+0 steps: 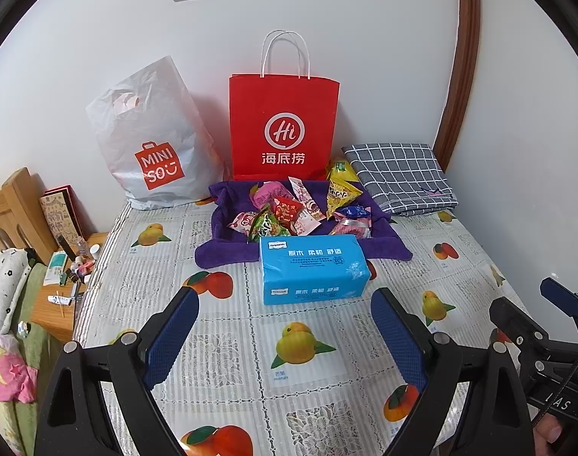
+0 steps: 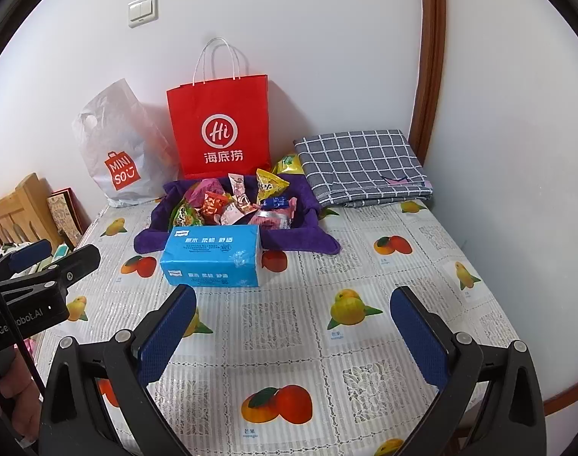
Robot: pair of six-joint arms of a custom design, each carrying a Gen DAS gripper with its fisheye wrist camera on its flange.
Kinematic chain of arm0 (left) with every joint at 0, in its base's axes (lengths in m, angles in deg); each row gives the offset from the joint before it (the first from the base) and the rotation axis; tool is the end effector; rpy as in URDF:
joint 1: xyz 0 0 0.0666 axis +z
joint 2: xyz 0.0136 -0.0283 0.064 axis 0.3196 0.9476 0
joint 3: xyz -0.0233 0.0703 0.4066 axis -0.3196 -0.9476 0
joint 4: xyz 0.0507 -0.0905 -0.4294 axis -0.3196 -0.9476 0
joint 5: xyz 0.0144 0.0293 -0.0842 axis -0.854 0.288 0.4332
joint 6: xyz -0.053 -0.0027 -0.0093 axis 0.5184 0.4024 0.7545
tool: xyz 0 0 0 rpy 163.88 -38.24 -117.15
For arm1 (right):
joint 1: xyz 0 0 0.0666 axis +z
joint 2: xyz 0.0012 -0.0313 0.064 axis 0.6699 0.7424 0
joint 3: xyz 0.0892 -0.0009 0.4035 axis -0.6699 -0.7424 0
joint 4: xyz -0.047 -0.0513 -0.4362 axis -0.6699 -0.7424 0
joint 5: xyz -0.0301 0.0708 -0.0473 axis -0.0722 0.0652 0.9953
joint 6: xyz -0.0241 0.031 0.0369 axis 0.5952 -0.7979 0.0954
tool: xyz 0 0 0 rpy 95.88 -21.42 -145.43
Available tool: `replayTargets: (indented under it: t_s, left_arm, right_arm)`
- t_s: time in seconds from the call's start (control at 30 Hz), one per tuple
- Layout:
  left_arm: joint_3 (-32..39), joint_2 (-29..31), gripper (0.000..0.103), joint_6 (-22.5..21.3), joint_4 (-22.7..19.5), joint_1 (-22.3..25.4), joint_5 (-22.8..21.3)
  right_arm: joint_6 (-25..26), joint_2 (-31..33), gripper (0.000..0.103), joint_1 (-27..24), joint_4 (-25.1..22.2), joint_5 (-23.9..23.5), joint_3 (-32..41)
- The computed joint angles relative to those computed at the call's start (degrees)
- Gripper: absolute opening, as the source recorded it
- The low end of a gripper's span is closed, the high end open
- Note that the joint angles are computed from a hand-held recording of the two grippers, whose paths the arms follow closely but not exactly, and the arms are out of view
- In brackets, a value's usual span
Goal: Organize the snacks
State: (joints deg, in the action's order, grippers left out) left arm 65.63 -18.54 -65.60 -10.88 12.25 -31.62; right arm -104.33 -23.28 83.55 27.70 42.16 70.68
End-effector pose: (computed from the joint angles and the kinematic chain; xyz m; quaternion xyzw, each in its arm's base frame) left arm 0.3638 -0.0422 0.4609 0.0364 0.9141 -0.0436 0.4015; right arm 0.3286 0.2655 0.4739 0.0490 0.9159 -0.0017 0.3984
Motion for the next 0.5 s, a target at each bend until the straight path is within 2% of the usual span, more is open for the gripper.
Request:
replayTargets:
  t_s: [0.5]
  left_arm:
    - [-0.11,-0.73,0.092,-0.22,-0.27,0.19,-0.05]
  right_arm:
    - [0.36,0.38,0.101,0.58,0.23,0.54,0.57]
